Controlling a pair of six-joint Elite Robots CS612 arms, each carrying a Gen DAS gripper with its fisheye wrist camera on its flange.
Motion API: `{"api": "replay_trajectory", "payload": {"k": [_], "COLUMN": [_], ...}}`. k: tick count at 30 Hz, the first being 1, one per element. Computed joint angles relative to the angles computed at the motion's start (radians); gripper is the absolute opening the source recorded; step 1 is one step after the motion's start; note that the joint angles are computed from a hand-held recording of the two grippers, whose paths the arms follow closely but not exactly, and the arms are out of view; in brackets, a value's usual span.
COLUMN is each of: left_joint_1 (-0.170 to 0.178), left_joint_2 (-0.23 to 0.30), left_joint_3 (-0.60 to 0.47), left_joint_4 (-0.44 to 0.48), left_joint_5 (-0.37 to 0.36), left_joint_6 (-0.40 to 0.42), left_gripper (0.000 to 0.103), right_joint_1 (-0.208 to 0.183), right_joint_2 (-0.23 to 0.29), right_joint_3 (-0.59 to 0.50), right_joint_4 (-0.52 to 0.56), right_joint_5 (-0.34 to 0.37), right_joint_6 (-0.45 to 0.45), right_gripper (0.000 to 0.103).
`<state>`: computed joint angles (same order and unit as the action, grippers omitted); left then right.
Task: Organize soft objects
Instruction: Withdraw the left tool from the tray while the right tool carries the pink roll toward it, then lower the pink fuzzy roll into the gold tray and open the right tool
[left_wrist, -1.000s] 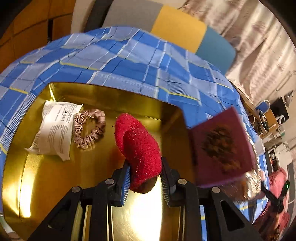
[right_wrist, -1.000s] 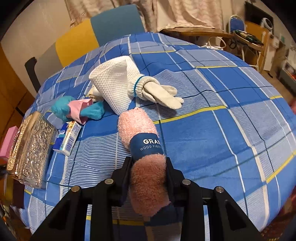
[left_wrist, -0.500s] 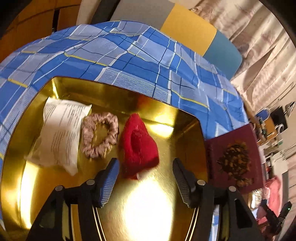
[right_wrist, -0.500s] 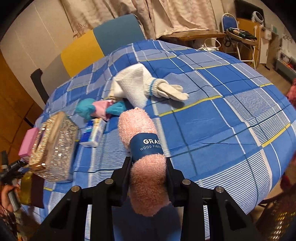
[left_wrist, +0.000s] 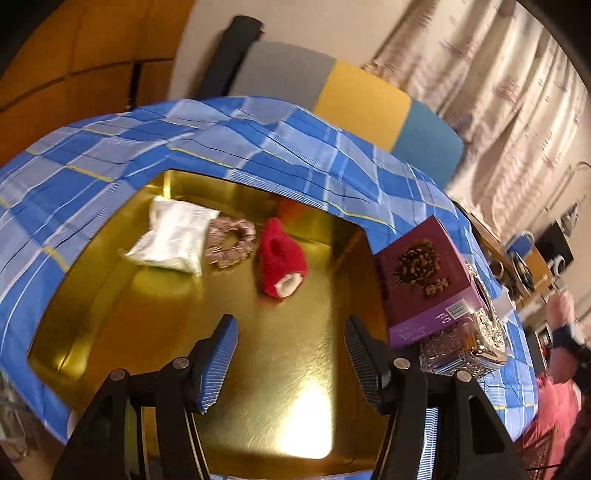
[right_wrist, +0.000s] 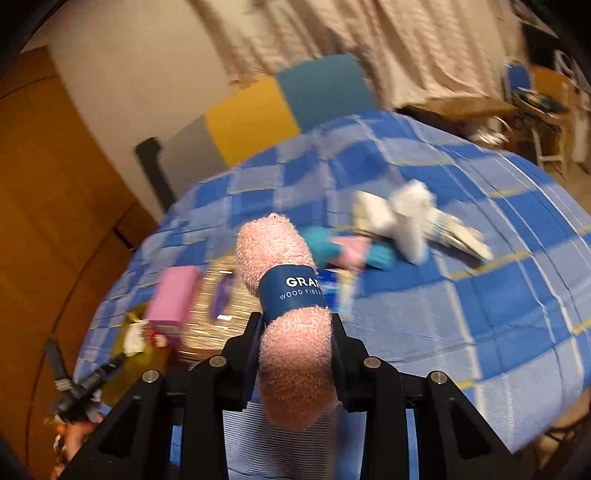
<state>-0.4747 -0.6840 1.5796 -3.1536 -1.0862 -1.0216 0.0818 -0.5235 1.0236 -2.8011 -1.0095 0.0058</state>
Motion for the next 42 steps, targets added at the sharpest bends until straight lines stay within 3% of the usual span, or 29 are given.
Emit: {"api": "replay_trajectory", "payload": {"k": [6,14,22,28,39,42], "left_joint_1": [-0.016,-0.023,-0.023,-0.02,0.0,0.001], "left_joint_2": [-0.012,-0.035,-0.057,-0.074,-0.086,-0.086], "left_joint_3": [0.036,0.095,0.139,0.163,0.194,0.194], "left_joint_4": [-0.01,-0.039,-0.021,0.01,0.023,0.026], "left_joint_5": [0.046,0.077,0.114,0.148,0.132,0.128], "left_joint_6": [0.006,-0.059,-0.127,-0.181,-0.28,-0.28], "left_gripper": [0.061,0.061,0.061,0.061,0.061,0.061], "right_joint_1": [0.056,0.147,0.236,0.29,0.33,0.333], "right_joint_2": [-0.015,0.017,0.128,0.219,0.44,0.469], "right_joint_3": [-0.014,-0.1,-0.288,-0.439,-0.852,-0.903], "right_joint_4": [0.061,0.244,0.37,0.387,0.578,0.583], "right_joint_5": [0.099,0.093,-0.046,-0.223,-0.416,-0.431], "right_joint_6": [-0.082,-0.156,-0.127,-0.109,-0.078,-0.104], "right_gripper": [0.034,0.034,0.034,0.034,0.038,0.047]}}
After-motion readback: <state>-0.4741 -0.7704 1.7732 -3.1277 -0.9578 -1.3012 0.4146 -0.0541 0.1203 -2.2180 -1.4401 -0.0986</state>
